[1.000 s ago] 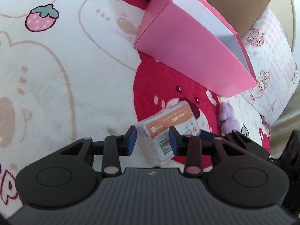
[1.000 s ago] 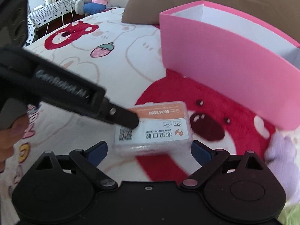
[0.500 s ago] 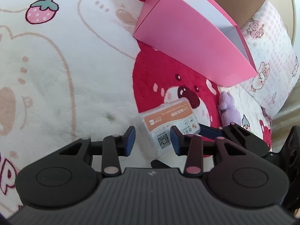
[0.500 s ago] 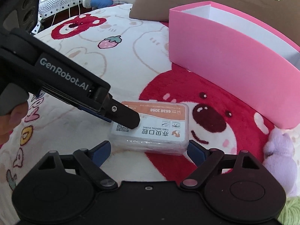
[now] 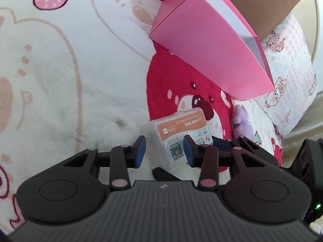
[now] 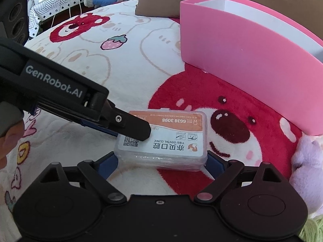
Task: Organize objects
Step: 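Close the left gripper on the clear dental-floss case, then lift the floss case with the left gripper toward the pink box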
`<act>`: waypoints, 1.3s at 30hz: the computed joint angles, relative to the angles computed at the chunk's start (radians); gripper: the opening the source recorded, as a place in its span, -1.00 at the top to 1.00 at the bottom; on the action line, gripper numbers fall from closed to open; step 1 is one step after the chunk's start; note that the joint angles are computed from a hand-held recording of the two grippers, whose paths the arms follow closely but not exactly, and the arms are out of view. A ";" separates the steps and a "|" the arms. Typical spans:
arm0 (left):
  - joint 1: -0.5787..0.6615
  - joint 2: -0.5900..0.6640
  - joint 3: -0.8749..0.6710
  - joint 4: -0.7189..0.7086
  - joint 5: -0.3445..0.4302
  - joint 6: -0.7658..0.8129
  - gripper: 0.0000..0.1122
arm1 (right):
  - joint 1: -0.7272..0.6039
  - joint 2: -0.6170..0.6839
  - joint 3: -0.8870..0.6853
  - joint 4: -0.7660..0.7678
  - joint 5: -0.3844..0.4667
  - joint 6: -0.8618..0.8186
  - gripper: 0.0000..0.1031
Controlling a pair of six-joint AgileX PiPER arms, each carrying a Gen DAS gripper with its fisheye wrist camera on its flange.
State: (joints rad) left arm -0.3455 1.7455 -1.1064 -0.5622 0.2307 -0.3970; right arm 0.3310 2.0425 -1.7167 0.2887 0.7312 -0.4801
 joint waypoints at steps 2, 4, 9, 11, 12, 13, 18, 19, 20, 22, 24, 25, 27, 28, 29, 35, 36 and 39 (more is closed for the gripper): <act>-0.002 0.000 0.001 -0.001 -0.003 0.005 0.32 | 0.006 -0.003 0.007 -0.015 -0.010 0.029 -0.82; -0.007 -0.005 0.001 0.016 -0.004 -0.007 0.35 | 0.017 -0.015 0.029 -0.037 -0.034 0.061 -0.82; -0.025 -0.009 0.004 0.086 -0.019 -0.069 0.37 | 0.022 -0.036 0.067 -0.052 -0.065 0.115 -0.81; -0.033 -0.010 -0.002 0.143 -0.013 -0.116 0.37 | 0.022 -0.040 0.072 -0.053 -0.066 0.128 -0.81; -0.034 -0.009 -0.008 0.166 -0.005 -0.138 0.37 | 0.022 -0.040 0.073 -0.054 -0.064 0.133 -0.82; -0.036 -0.006 -0.014 0.185 0.002 -0.159 0.36 | 0.022 -0.039 0.073 -0.052 -0.064 0.133 -0.82; -0.049 0.012 -0.047 0.302 0.029 -0.293 0.29 | 0.020 -0.038 0.089 -0.040 -0.090 0.127 -0.82; -0.055 0.010 -0.050 0.343 0.032 -0.336 0.29 | 0.019 -0.039 0.088 -0.040 -0.088 0.137 -0.82; -0.062 0.006 -0.054 0.392 0.036 -0.381 0.29 | 0.021 -0.042 0.087 -0.046 -0.087 0.147 -0.81; -0.076 0.000 -0.064 0.462 0.053 -0.445 0.29 | 0.026 -0.049 0.083 -0.063 -0.076 0.177 -0.81; -0.085 -0.008 -0.069 0.495 0.070 -0.478 0.30 | 0.026 -0.061 0.092 -0.065 -0.070 0.193 -0.81; -0.090 -0.013 -0.070 0.503 0.077 -0.487 0.30 | 0.027 -0.071 0.101 -0.067 -0.071 0.202 -0.81; -0.101 -0.024 -0.070 0.516 0.091 -0.498 0.31 | 0.027 -0.089 0.120 -0.064 -0.070 0.210 -0.81; -0.105 -0.031 -0.069 0.517 0.097 -0.497 0.31 | 0.027 -0.102 0.134 -0.061 -0.070 0.213 -0.81; -0.110 -0.039 -0.065 0.517 0.102 -0.494 0.32 | 0.026 -0.113 0.146 -0.054 -0.071 0.209 -0.81; -0.131 -0.086 -0.060 0.513 0.144 -0.483 0.32 | 0.031 -0.187 0.213 -0.053 -0.077 0.228 -0.81; -0.137 -0.091 -0.069 0.526 0.158 -0.491 0.31 | 0.030 -0.198 0.220 -0.052 -0.077 0.232 -0.81; -0.155 -0.105 -0.098 0.580 0.196 -0.527 0.31 | 0.028 -0.228 0.231 -0.053 -0.071 0.244 -0.82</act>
